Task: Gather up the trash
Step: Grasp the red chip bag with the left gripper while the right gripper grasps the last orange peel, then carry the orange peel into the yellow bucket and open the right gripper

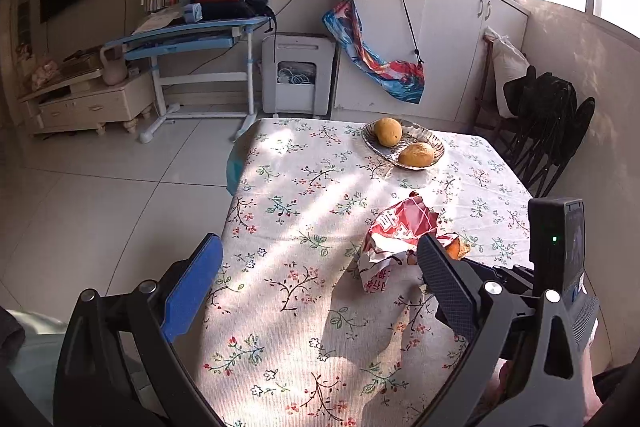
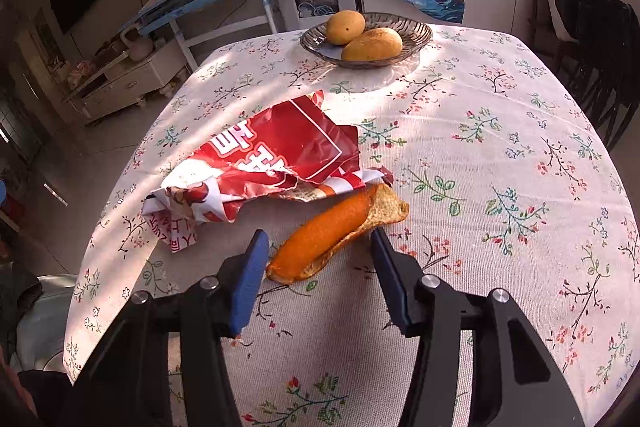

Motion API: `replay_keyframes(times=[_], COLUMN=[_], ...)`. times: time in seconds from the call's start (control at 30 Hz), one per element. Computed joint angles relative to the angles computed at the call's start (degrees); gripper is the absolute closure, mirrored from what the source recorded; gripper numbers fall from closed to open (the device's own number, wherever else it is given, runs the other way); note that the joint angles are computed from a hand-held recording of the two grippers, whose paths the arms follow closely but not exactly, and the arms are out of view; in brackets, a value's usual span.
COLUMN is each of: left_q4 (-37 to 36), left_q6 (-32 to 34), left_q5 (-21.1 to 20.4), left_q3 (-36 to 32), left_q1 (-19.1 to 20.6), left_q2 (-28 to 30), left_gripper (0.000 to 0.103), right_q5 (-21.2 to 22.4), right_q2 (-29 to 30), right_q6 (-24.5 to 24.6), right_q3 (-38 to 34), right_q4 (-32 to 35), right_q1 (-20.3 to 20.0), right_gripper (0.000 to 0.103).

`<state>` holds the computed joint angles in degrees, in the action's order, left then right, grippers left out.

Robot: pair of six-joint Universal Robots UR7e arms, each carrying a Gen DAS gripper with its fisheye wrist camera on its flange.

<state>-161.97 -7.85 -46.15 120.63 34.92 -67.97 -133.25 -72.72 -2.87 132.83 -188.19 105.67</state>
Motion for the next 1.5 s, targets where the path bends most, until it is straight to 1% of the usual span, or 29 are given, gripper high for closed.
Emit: replay_keyframes(times=[0.03, 0.07, 0.1, 0.13, 0.17, 0.3, 0.37, 0.43, 0.5, 0.53, 0.6, 0.63, 0.67, 0.7, 0.73, 0.77, 0.83, 0.87, 0.9, 0.93, 0.97, 1.13, 1.23, 1.4, 1.5], left_q4=[-0.1, -0.2, 0.0, 0.6, 1.3, 6.0, 7.2, 7.7, 7.6, 7.4, 8.2, 9.1, 10.1, 11.1, 11.1, 9.9, 8.7, 7.9, 7.0, 6.3, 5.6, 3.3, 2.4, 4.0, 5.4], left_q6=[0.9, 1.5, 2.0, 2.4, 2.6, 2.5, 2.3, 2.0, 3.0, 3.6, 4.3, 4.2, 3.9, 3.6, 3.4, 3.5, 3.7, 3.9, 4.2, 4.4, 4.3, 1.9, 1.6, -2.2, -4.7], left_q5=[-0.9, -1.6, -2.7, -4.0, -5.0, -9.1, -10.7, -12.1, -12.7, -12.5, -12.7, -13.0, -13.7, -14.3, -14.6, -14.0, -13.8, -13.3, -12.1, -11.0, -10.3, -6.8, -3.3, -0.3, 1.2], left_q3=[-1.3, -2.5, -3.9, -5.4, -6.7, -11.9, -13.5, -14.4, -14.8, -14.8, -15.1, -15.4, -15.8, -16.0, -16.0, -15.4, -14.7, -14.2, -13.7, -13.2, -12.7, -8.8, -5.6, -0.3, 3.0], left_q1=[0.7, 1.4, 2.2, 3.0, 3.8, 6.7, 7.7, 8.2, 8.1, 7.9, 7.6, 7.6, 7.8, 8.0, 8.0, 7.8, 7.5, 7.3, 6.8, 6.4, 6.1, 4.1, 2.0, -0.8, -2.3], left_q2=[1.5, 2.9, 4.3, 5.7, 6.9, 11.6, 13.2, 14.5, 15.6, 16.0, 17.0, 17.4, 17.7, 18.0, 18.3, 18.2, 17.9, 17.7, 17.3, 17.1, 16.7, 12.6, 9.7, 3.9, 0.2], left_gripper=[0.009, 0.009, 0.009, 0.009, 0.009, 0.009, 0.009, 0.009, 0.010, 0.013, 0.024, 0.035, 0.048, 0.055, 0.064, 0.069, 0.074, 0.078, 0.081, 0.087, 0.089, 0.091, 0.091, 0.091, 0.091], right_q5=[0.7, 1.2, 1.8, 2.8, 4.0, 5.9, 6.3, 8.9, 9.9, 10.2, 10.8, 10.9, 11.0, 11.0, 11.0, 11.0, 11.1, 11.2, 11.6, 12.2, 13.2, 20.0, 22.0, 25.4, 25.1], right_q2=[-0.8, -1.7, -3.0, -4.4, -6.2, -11.5, -13.4, -15.4, -16.2, -16.3, -16.8, -16.7, -16.8, -16.8, -16.8, -16.8, -16.6, -16.7, -16.7, -16.8, -17.1, -19.3, -20.4, -21.7, -21.6], right_q6=[-1.1, -2.1, -2.8, -3.4, -3.4, -4.5, -4.8, -4.0, -3.0, -2.7, -2.0, -1.8, -1.7, -1.7, -1.8, -1.9, -2.1, -2.0, -2.0, -1.8, -1.4, 0.8, 1.6, 3.0, 3.4], right_q3=[0.2, 0.3, 0.4, 0.1, 0.1, 0.1, 1.2, 2.3, 2.5, 2.4, 2.3, 1.9, 1.9, 1.9, 2.0, 2.0, 1.9, 2.0, 2.0, 2.1, 2.2, 3.8, 5.4, 8.7, 10.3], right_q4=[0.8, 2.1, 4.1, 6.9, 9.8, 19.5, 20.2, 20.1, 20.9, 21.4, 22.4, 22.9, 23.0, 23.0, 23.0, 22.9, 22.6, 22.4, 22.1, 21.8, 21.6, 20.5, 17.9, 13.7, 11.7], right_q1=[-0.4, -0.8, -1.2, -1.9, -2.5, -3.8, -4.3, -5.5, -5.9, -5.9, -6.0, -6.0, -6.0, -6.0, -5.9, -5.8, -5.9, -6.0, -6.2, -6.5, -6.9, -8.7, -8.1, -6.5, -4.5], right_gripper=[0.060, 0.067, 0.071, 0.079, 0.082, 0.084, 0.084, 0.084, 0.084, 0.084, 0.084, 0.084, 0.084, 0.084, 0.084, 0.084, 0.084, 0.084, 0.084, 0.084, 0.084, 0.085, 0.085, 0.085, 0.085])
